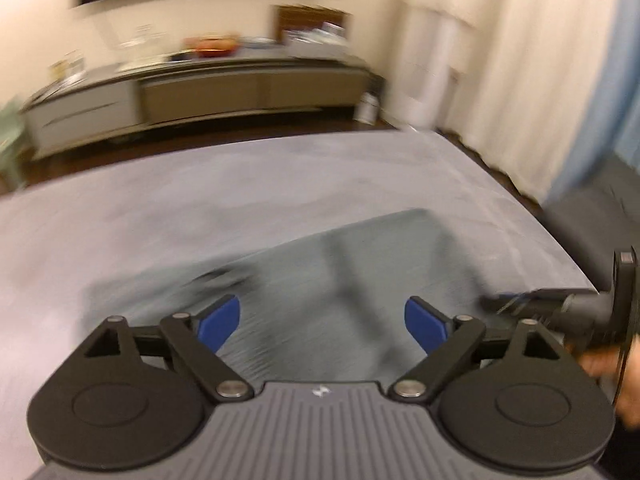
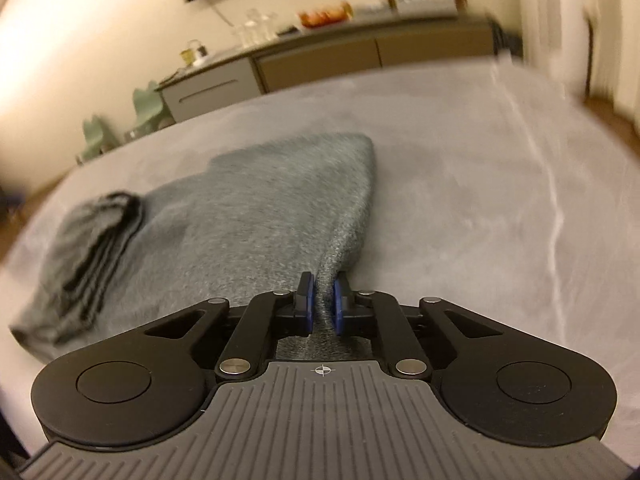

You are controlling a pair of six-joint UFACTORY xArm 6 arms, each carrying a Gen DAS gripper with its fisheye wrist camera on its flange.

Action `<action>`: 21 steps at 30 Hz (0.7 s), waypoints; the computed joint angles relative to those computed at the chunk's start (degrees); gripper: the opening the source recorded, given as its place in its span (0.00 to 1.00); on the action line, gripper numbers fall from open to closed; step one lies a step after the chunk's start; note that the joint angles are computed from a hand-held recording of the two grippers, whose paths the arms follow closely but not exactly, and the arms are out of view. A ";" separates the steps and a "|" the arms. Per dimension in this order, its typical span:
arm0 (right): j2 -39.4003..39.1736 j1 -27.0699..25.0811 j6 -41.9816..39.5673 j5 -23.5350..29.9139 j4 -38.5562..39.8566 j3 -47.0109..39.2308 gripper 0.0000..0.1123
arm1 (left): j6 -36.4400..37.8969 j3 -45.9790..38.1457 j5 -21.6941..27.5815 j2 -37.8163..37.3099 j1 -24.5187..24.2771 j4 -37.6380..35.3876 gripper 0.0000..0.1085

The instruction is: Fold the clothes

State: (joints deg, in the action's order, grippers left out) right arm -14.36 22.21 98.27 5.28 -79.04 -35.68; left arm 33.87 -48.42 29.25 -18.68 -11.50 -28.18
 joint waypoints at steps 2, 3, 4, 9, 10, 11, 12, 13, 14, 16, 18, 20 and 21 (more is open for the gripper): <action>-1.97 2.69 1.96 3.28 -4.14 -0.14 0.07 | -10.07 -6.37 -0.03 7.72 -6.46 9.11 0.85; -2.86 2.98 4.14 3.58 -7.36 -0.11 0.07 | -14.47 -10.29 1.36 11.79 -8.89 12.81 0.85; -3.12 2.90 6.96 3.15 -11.22 -0.68 0.07 | -17.66 -13.52 3.28 15.10 -11.01 15.17 0.85; -4.05 3.24 26.36 0.41 -33.66 -2.96 0.06 | -28.60 -21.16 6.95 25.01 -17.04 29.60 0.73; -3.72 3.45 29.59 0.05 -37.26 -3.58 0.06 | -30.48 -22.12 8.03 26.19 -17.08 31.79 0.44; -3.31 3.69 32.71 -0.13 -40.49 -4.16 0.06 | -31.95 -23.19 9.31 27.34 -16.92 33.33 0.32; -2.91 3.87 34.36 0.20 -41.78 -4.46 0.07 | -31.64 -23.02 9.28 27.28 -16.36 32.46 0.22; -2.63 4.03 35.59 0.63 -42.55 -4.62 0.17 | -30.61 -22.49 8.90 26.86 -15.65 30.69 0.19; -2.75 4.08 35.65 1.45 -41.76 -4.34 0.27 | -29.56 -22.00 8.58 26.46 -14.93 28.88 0.18; -2.84 4.49 33.22 3.18 -38.32 -3.83 0.80 | -27.26 -22.05 8.38 25.57 -13.39 23.34 0.17; -2.75 5.19 29.86 5.06 -34.35 -3.49 0.83 | -24.75 -22.35 8.13 24.63 -11.77 16.82 0.15; -0.97 4.66 27.98 3.63 -31.49 -4.52 0.82 | -21.70 -22.54 7.66 24.03 -10.18 9.62 0.13; 0.42 4.17 25.67 2.52 -28.69 -5.20 0.76 | -20.38 -23.19 7.78 24.30 -9.57 6.31 0.12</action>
